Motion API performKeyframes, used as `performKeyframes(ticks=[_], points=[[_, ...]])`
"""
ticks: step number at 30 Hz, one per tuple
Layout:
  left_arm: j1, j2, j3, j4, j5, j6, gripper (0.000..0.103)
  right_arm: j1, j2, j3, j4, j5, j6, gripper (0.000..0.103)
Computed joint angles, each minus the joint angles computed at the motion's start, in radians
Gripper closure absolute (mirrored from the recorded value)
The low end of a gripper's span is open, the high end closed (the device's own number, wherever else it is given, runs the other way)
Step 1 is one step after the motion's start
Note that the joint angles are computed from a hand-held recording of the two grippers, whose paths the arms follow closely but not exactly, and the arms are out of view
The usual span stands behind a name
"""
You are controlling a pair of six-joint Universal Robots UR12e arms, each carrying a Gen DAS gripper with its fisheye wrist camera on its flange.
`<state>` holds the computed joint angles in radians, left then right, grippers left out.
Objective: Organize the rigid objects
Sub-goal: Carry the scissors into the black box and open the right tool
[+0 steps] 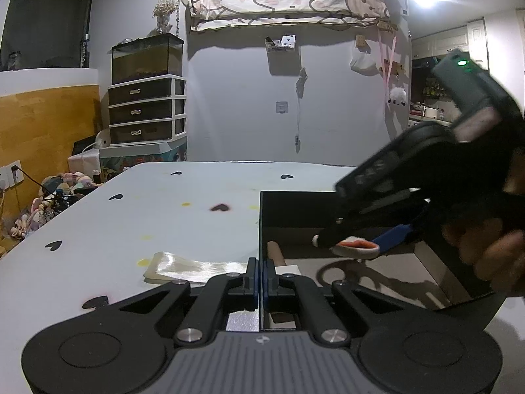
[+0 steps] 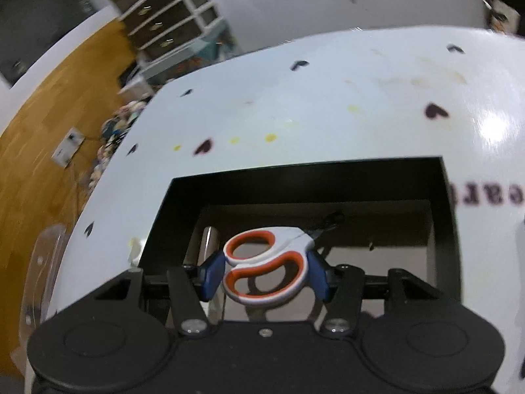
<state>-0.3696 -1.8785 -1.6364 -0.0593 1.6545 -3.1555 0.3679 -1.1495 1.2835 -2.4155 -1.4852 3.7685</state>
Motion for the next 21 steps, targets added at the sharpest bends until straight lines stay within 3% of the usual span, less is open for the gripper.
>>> performKeyframes(ticks=[4,5,8,16,21], points=[[0.003,0.001,-0.001,0.0,-0.008,0.0,0.101,0.008,0.024,-0.026,0.01,-0.01,0.1,0.048],[0.004,0.001,-0.002,0.0,-0.011,-0.001,0.101,0.013,0.029,-0.029,-0.004,-0.021,0.106,0.041],[0.007,0.002,-0.003,-0.001,-0.017,-0.002,0.101,0.015,0.033,-0.038,0.0,-0.009,0.078,0.032],[0.006,0.001,0.002,-0.008,-0.015,-0.001,0.101,0.004,0.018,-0.021,-0.01,0.042,0.034,0.032],[0.005,0.001,0.005,-0.016,-0.012,-0.003,0.101,0.01,0.002,-0.01,-0.018,0.021,-0.013,0.03]])
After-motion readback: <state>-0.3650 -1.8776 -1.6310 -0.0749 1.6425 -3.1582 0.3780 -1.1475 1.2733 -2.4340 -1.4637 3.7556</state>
